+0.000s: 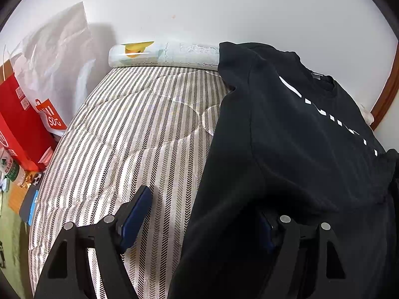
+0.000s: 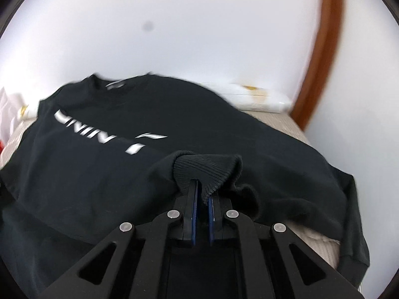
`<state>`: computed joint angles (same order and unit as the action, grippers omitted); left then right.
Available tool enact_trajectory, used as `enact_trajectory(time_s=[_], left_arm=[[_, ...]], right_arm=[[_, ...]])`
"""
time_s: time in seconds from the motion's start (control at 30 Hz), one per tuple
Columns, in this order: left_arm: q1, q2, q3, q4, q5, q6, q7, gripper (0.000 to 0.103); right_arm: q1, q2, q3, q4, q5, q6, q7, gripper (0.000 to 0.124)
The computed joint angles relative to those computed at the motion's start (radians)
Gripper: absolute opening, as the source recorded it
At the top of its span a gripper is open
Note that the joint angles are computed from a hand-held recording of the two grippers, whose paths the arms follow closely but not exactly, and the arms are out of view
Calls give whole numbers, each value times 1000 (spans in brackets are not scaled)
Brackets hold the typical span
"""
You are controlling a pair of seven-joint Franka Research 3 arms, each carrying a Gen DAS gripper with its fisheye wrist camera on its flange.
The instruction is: Fold small clothes
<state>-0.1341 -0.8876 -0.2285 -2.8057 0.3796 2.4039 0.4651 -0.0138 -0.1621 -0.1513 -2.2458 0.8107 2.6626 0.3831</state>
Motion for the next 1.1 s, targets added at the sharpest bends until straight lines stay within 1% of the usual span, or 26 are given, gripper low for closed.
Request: enact_trajectory(time_s=[0.07,0.17,0.23,0.37,0.43,0.57,0.6,0.67,0.77,0.8,0.83,0.87,0.93,1.0,1.03,1.07,1.1], left_arm=[[-1,-2,1,-2,-1,2,-1,74],[-1,1,0,0,-1,2,-3,74],[-1,2,-1,1,0,0,-3,74],[-2,3,-1,2,1,1,-4,75],[-2,3,-1,2,1,1,-4,75],[-2,3,0,2,1,2,-4,76],[-2,4,0,2,1,3,-4,76],[-2,7,-1,4,1,5,-5,76],[-3,8,-2,5,1,4,-6,76],[-3,7,-1,4,1,5,-6,76],[-3,7,-1,4,1,5,-6,76],[-3,8,-2,4,1,5,-7,76],[-2,9,-3,7,1,0,-9,76],[0,12,-5,9,1,-4,-13,76],[0,14,-6,11,3,-6,-14,76],[0,17,-7,13,4,-9,-14,76],[-1,17,-6,13,5,-9,-13,76]], right_arm=[[-12,-2,-9,3,-15,-16,3,13],[-23,-33,-30,-17,-1,-48,-45,20],[-32,-54,-34,-37,-18,-59,-63,21],[-40,-88,-58,-70,-19,-109,-128,24],[-36,-99,-66,-82,5,-117,-170,29],[-17,-94,-67,-68,76,-120,-221,52],[-15,-89,-65,-62,88,-118,-226,55],[-14,-61,-56,-31,99,-121,-214,57],[-27,16,-40,45,72,-175,-126,57],[-32,37,-35,67,66,-200,-109,51],[-39,48,-32,79,64,-224,-106,39],[-48,57,-34,97,54,-278,-119,6],[-62,22,-44,75,133,-294,-220,7],[-81,7,-66,73,179,-355,-269,7],[-94,4,-77,74,184,-387,-285,7],[-103,3,-75,71,171,-390,-291,7],[-112,7,-65,62,120,-376,-283,7]])
